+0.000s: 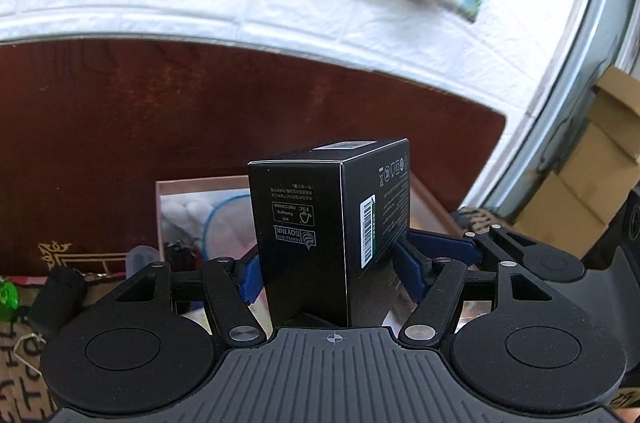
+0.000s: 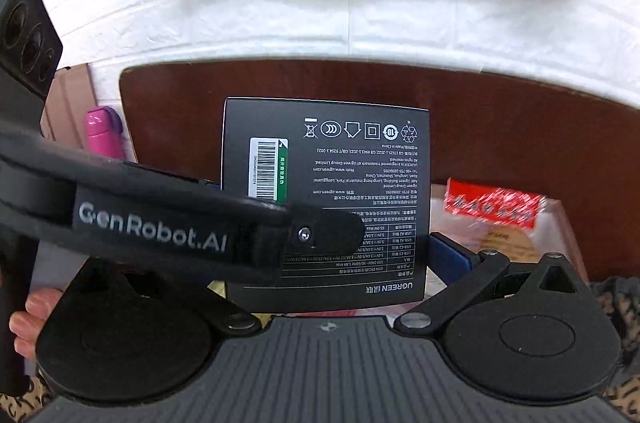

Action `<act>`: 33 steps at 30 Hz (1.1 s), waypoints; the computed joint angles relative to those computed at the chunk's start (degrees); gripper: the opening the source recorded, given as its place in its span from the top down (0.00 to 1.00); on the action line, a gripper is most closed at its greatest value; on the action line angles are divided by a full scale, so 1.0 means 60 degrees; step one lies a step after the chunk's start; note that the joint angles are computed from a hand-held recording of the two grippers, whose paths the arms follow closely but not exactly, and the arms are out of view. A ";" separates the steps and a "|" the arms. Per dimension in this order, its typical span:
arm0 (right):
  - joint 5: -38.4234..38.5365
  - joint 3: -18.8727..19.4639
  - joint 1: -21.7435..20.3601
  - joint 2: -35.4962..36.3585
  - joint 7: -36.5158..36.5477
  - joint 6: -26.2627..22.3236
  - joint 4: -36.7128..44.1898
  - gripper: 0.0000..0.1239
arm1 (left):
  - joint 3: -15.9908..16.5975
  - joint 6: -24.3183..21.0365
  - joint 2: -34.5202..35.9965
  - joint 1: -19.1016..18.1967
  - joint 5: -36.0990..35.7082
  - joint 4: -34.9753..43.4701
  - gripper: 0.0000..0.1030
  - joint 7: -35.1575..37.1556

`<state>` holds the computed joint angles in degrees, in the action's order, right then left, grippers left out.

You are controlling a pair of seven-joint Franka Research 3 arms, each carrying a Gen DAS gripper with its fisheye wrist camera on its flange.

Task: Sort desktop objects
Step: 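Lower the black box into the cardboard box and open the left gripper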

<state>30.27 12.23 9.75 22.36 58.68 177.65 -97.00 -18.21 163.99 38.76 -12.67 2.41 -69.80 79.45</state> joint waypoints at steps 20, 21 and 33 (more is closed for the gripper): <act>-0.2424 -0.1912 0.1413 0.1368 0.2420 -0.0769 0.1716 0.17 | 0.0553 -0.0861 0.1356 -0.0236 -0.0023 0.2001 0.18 0.0379; -0.2552 -0.1978 0.1466 0.1385 0.2502 -0.0721 0.1717 0.17 | 0.0624 -0.0784 0.1324 -0.0256 0.0047 0.1941 0.13 0.0273; -0.3737 -0.2727 0.1995 0.1318 0.3531 -0.0649 0.1490 0.17 | 0.1328 -0.0583 0.0950 -0.0401 0.1064 0.1313 0.00 -0.1593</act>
<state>7.85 -4.13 21.72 30.28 79.86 173.75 -88.06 -10.24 160.49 44.46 -15.07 8.79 -61.93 69.89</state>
